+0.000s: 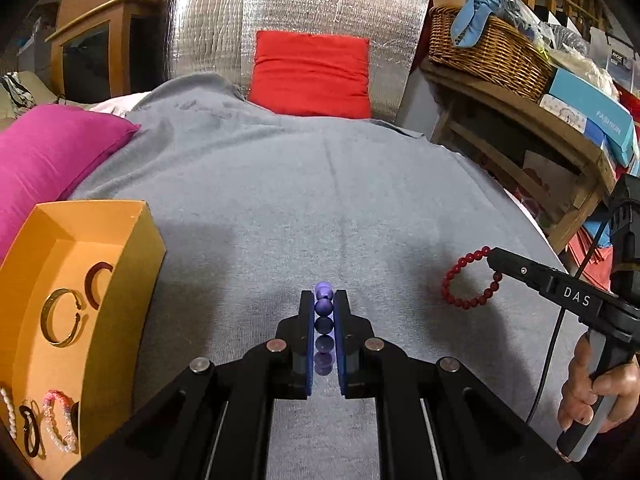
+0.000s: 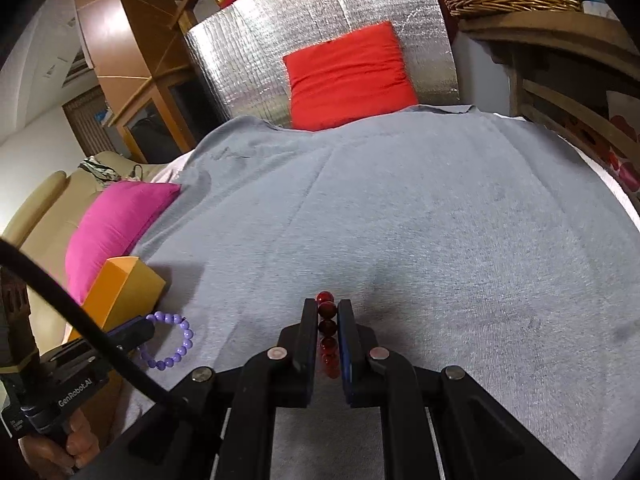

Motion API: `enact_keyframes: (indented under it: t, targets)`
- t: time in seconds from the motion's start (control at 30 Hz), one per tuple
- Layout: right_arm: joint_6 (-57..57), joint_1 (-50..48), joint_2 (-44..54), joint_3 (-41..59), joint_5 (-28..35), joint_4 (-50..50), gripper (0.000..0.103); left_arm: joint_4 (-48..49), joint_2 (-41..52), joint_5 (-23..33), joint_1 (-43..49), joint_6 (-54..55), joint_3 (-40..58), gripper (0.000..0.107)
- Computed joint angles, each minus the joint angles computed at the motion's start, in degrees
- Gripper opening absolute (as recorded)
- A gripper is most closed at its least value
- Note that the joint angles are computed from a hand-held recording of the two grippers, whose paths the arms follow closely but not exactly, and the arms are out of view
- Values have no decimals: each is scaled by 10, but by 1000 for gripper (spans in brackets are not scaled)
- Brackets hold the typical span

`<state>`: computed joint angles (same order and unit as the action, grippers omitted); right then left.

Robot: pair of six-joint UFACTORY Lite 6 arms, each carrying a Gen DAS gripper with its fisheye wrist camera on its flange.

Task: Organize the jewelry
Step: 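Carry the red and purple bracelets over the orange box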

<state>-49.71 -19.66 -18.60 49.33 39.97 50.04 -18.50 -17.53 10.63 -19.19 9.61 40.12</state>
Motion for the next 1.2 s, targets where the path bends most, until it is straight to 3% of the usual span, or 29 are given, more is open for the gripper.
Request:
enact_keyframes:
  t: [0.3,0.63,0.83,0.97,1.2]
  targets:
    - [36,49,-72,-26,13,-9,11,186,-93,35,-4,-191,-37,9]
    - [172,183,-140,-54,-44,-102,11,119,-211,107,75,-108,-52,9]
    - [319,288,-159,-38,-74,-212,11,-3,-284,189,192,50,-49,9]
    - [420,356,-159,-10,-76,-277,11,-114,-315,263,319,197,-38,9]
    - [693,541,-112,88,-69,-514,11,-300,-335,466,629,466,-12,9]
